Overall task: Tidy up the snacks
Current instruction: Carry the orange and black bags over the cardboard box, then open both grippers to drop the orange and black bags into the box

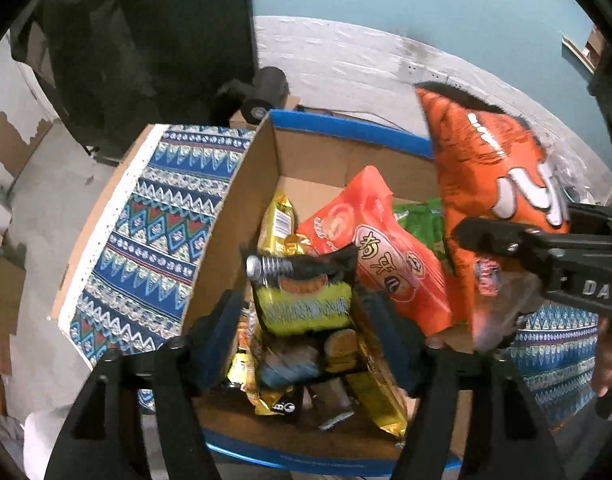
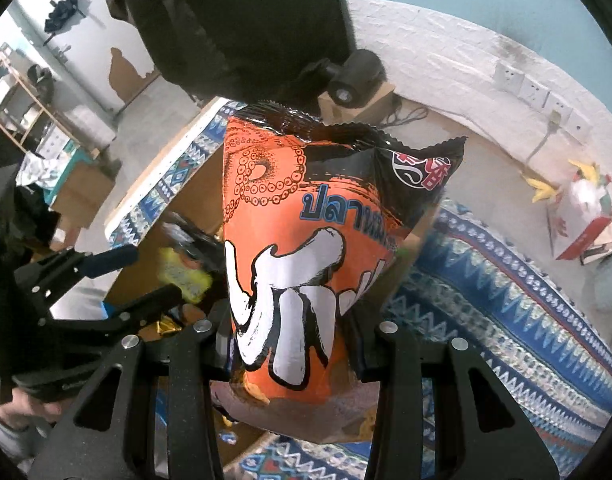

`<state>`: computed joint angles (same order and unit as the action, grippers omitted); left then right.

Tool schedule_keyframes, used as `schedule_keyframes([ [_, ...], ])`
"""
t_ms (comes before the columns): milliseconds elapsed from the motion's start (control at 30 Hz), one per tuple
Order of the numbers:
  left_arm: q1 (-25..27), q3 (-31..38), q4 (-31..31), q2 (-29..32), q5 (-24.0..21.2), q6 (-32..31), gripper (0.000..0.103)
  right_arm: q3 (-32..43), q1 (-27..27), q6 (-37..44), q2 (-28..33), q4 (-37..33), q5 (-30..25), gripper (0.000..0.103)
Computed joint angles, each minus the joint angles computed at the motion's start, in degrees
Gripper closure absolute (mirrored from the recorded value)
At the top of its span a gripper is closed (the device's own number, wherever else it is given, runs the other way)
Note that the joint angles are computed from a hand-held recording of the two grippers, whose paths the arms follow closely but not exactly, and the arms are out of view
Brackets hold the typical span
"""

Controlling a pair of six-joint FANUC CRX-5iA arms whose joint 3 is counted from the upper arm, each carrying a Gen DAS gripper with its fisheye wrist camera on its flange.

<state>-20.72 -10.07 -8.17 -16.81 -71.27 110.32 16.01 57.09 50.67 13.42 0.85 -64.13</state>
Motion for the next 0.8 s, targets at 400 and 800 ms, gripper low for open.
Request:
schedule_keyframes([
  [400, 0.33, 0.6, 0.39, -1.77, 0.4, 0.78, 0.026, 3.35, -0.97, 0.37, 2.43, -0.87, 2.13, 0.044],
  [800, -3.21, 2.8, -2.1, -3.11, -0.13, 3.88, 0.015, -6.49, 2.8, -10.06, -5.7, 12.39, 4.24, 0.028],
])
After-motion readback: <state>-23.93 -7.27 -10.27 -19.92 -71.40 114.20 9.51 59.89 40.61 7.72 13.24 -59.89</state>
